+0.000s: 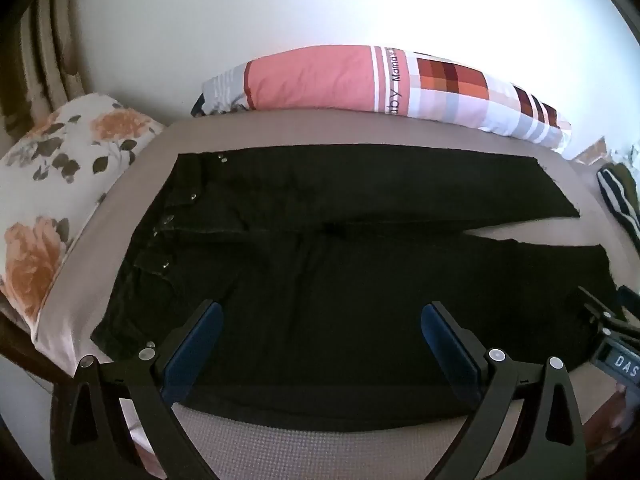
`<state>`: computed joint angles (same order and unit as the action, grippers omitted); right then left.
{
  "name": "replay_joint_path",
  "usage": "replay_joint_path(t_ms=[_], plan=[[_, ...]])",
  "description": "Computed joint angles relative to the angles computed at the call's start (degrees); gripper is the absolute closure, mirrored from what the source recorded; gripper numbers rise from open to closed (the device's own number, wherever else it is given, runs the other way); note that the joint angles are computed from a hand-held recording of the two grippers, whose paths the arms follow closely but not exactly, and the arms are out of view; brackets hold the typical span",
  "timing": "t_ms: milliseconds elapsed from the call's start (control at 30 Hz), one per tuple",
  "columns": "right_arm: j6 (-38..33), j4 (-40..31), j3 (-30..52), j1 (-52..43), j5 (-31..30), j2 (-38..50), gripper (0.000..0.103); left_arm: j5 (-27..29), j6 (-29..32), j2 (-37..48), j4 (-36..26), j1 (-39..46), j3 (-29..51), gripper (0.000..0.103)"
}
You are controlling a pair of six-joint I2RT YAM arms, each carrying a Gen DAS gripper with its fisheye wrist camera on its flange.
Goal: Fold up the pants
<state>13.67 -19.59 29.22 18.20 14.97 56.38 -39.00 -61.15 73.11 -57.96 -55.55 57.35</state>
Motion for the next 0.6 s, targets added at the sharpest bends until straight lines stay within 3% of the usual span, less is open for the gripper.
replay_joint_path(t_ms=[133,600], plan=[[0.49,0.27,0.25,0.59,0.62,0.75,0.000,2.16,5.97,-1.53,7.56,4.44,-3.92,0.004],[0.04,1.23,-0.61,0.70,0.79,1.16,0.000,2.56,10.40,-3.33,11.53,4.55,-6.46,0.004]])
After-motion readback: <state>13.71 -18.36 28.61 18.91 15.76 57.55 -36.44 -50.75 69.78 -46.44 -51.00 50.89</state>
